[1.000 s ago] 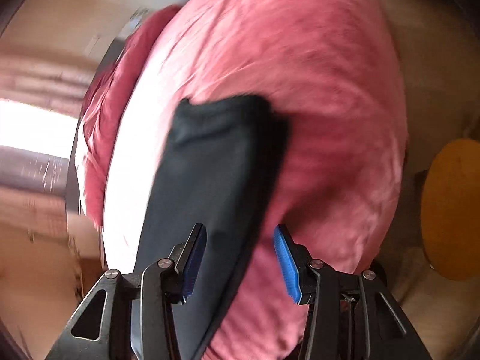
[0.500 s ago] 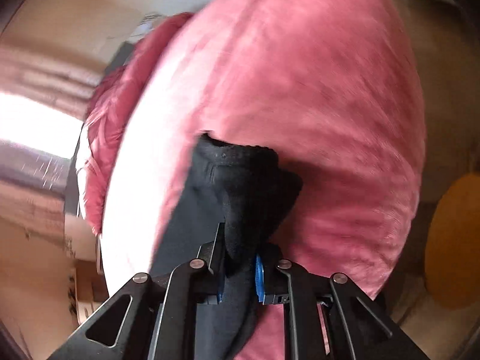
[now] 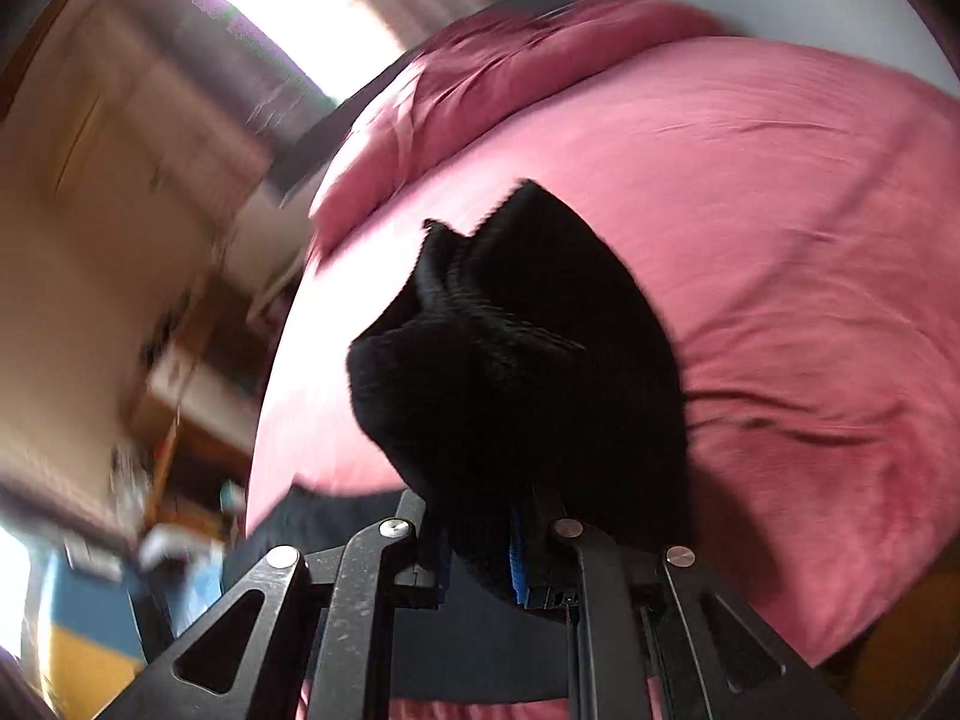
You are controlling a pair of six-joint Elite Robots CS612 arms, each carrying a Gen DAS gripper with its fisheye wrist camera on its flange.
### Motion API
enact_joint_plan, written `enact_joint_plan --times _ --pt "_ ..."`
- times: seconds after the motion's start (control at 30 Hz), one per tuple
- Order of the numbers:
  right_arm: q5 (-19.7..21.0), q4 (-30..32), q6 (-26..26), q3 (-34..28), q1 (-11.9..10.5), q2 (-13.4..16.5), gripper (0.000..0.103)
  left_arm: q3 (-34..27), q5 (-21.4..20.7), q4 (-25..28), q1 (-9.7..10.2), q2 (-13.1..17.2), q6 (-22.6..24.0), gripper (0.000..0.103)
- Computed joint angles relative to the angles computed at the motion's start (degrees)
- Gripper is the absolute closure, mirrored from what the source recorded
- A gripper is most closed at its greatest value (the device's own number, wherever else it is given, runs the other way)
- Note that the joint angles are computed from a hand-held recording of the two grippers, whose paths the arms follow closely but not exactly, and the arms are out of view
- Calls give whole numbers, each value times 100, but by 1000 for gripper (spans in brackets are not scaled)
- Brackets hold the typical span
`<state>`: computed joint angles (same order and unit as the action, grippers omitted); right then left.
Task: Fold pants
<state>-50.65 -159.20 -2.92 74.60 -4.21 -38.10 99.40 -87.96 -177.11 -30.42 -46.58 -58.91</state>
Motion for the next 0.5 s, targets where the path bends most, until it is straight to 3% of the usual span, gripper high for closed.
enact_joint_plan --times 0.23,0.27,0.5 --pt "-373 976 -1268 -25 562 68 88 -67 -313 -545 96 117 -106 70" --pt "-465 1092 -1382 -197 627 206 88 -77 -326 -554 86 113 -109 70" --pt "-1045 1417 -1821 -261 960 318 88 -242 -466 -565 80 228 -66 69"
